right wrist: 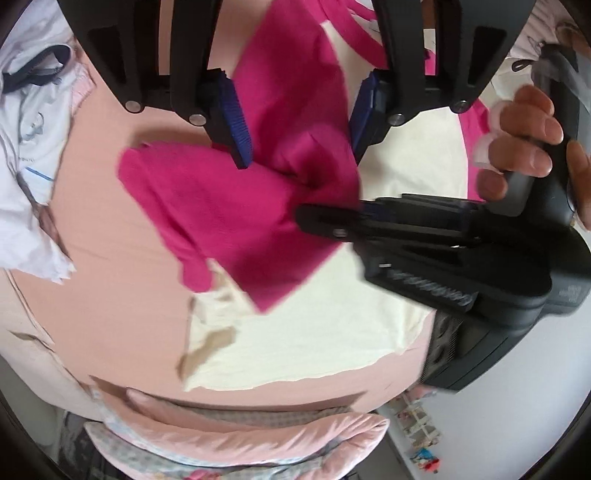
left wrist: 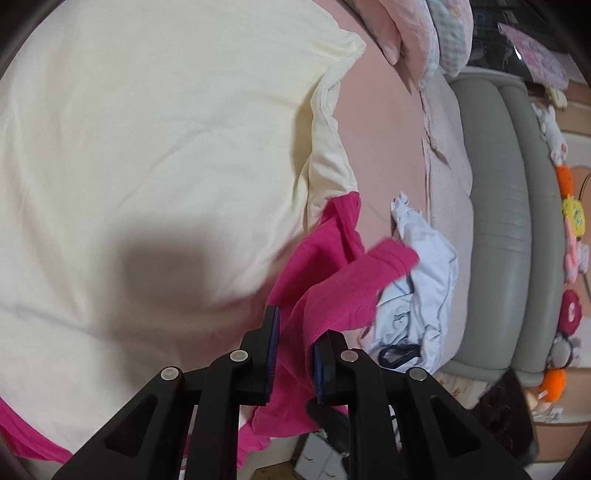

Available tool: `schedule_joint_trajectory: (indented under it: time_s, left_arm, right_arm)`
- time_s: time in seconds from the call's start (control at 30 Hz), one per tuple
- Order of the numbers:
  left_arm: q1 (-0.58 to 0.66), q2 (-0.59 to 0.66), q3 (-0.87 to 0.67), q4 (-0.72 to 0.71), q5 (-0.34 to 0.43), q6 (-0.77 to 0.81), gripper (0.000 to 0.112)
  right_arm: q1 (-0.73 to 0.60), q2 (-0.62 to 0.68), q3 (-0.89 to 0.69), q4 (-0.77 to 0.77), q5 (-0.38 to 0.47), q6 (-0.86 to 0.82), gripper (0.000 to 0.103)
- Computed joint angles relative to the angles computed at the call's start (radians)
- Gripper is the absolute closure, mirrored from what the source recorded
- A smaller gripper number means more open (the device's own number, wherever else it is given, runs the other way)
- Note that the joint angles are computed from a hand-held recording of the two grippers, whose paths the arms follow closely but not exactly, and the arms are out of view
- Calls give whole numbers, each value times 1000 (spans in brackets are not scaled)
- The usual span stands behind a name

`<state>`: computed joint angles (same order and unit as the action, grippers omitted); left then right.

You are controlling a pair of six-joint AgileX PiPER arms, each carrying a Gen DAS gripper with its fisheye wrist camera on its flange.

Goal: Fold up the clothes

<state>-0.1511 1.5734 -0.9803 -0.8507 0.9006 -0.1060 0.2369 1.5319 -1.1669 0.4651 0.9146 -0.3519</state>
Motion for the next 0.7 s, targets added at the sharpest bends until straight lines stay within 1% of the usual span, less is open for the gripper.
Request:
schedule_joint_trajectory:
  time_s: [0.07,0.17,0.2,0.23,0.27,0.3,0.33,0.37,0.43,0.5,0.57,0.6,0.7]
  left_arm:
    - [0,-6,10,-9,-7,-2,99]
    - [-5,-11,16,-1,-14,-7,99]
    - [-4,-11,18,-7,-15,2,99]
    - [-2,-8,15,2,-15,-1,99]
    - [0,-6,12,12,-16,-6,99]
    - [-2,-4,8,41,-16,-29,99]
    - [-4,-2,3,68,-16,-52,99]
    - [0,2,7,71,-16,-58,99]
    - [7,8,15,77,-16,-69,99]
    - [15,16,22,83,-16,-81,99]
    - [2,17,13,134,-13,-125,99]
    - [2,18,12,138,-10,-130,99]
    - [5,18,15,119,-7,-117,99]
  right_arm:
    - [-53,8,4,48,17,-28,52]
    - [-112,35,-3,77,38,-6,52]
    - [-139,62,-26,97,54,-11,52]
    - [-186,121,-81,152,85,-43,52]
    - [-199,139,-104,193,123,-45,52]
    - [-172,120,-96,210,128,-11,52]
    - [-161,73,-58,237,136,2,52]
    - [-164,53,-48,271,154,-1,52]
    - [-199,85,-94,360,239,-44,52]
    - [-228,100,-100,401,262,-83,51]
    - [-221,63,-105,331,225,-29,49]
    - [-210,55,-117,282,205,16,49]
    - [-210,70,-151,188,204,127,49]
